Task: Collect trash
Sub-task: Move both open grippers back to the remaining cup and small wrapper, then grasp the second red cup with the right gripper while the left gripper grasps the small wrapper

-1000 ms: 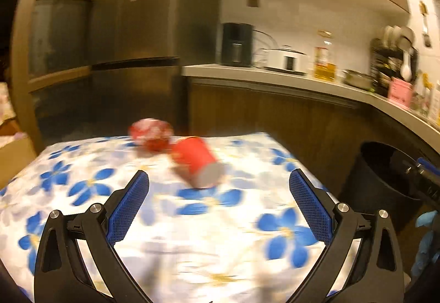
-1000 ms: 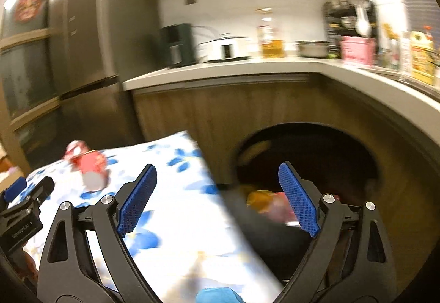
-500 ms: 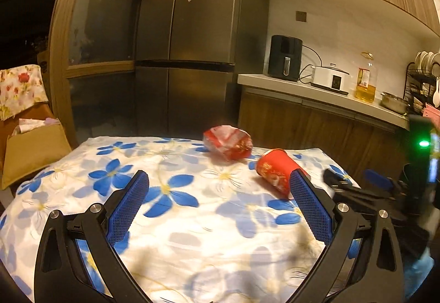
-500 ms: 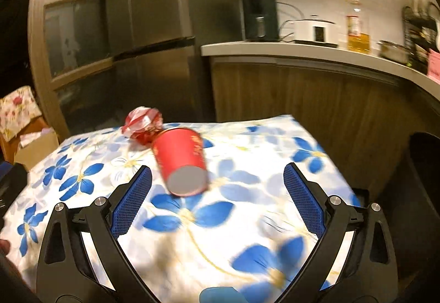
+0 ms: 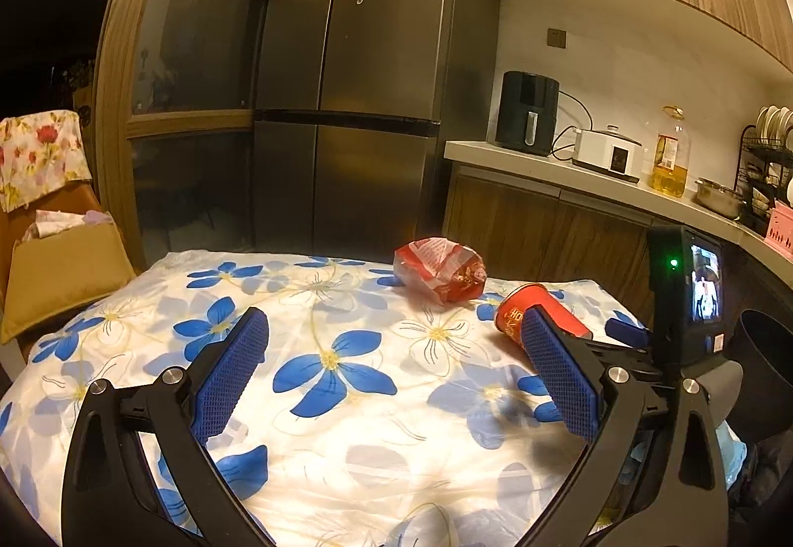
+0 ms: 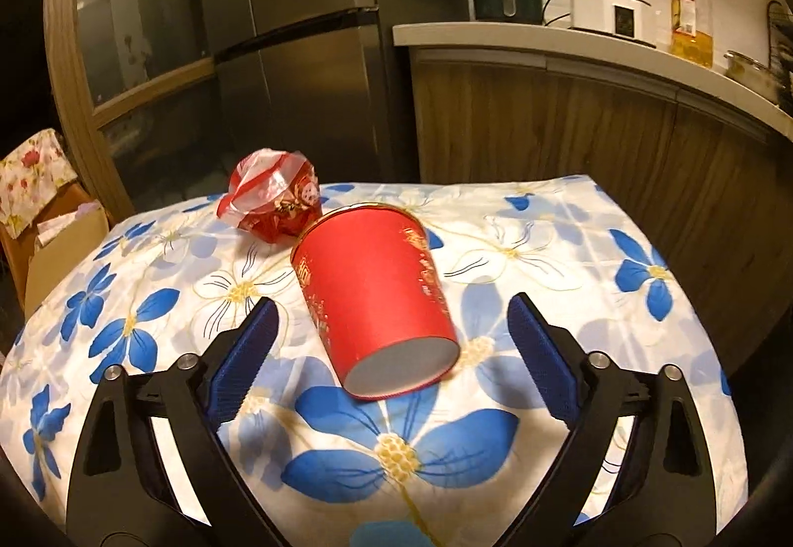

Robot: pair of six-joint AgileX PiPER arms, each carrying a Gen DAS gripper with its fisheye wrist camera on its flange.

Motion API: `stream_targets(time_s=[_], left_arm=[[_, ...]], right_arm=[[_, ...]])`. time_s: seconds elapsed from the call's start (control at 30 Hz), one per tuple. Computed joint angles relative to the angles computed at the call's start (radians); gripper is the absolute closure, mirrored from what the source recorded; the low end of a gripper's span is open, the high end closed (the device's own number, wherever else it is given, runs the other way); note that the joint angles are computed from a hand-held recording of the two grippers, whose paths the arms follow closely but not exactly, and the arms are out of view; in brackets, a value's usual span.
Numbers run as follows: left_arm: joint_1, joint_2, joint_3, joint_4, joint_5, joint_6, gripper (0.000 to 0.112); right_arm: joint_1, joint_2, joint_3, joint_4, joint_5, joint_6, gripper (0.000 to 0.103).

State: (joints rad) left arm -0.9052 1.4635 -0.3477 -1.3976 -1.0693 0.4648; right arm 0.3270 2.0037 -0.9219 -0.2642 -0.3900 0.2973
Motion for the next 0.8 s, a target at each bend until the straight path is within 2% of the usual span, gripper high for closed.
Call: stream_targets(time_s=[0.03,0.17,0.33,0.47,0.57,0.67,0.8], left_arm=[[0.005,0.000,0.003,0.007,0.005,-0.007,0.015],[0.016,0.003,0.003,0.015,0.012,-0.015,0.015],[0.020,0.003,0.000,0.014,0.017,-0.007,0.015],[0.063,0.005,-0.010,0.048,0.053,0.001,0.015],[0.152,0.013,-0.041,0.125,0.134,0.018,0.015],[0.291,0.039,-0.089,0.288,0.255,-0.028,0.015],[0.430,0.149,-0.201,0.469,0.337,-0.121,0.015]], right_arm=[[0.005,0.009,-0.012,0.007,0.014,-0.009,0.016],[0.013,0.028,-0.041,0.016,0.054,-0.018,0.038],[0.012,0.028,-0.031,0.018,0.040,-0.023,0.043],[0.016,0.006,0.004,0.061,-0.002,-0.074,0.045],[0.009,-0.016,0.039,0.077,-0.036,-0.083,0.045],[-0.023,-0.050,0.089,0.044,-0.081,-0.033,0.045],[-0.079,-0.100,0.187,-0.004,-0.169,0.030,0.045]])
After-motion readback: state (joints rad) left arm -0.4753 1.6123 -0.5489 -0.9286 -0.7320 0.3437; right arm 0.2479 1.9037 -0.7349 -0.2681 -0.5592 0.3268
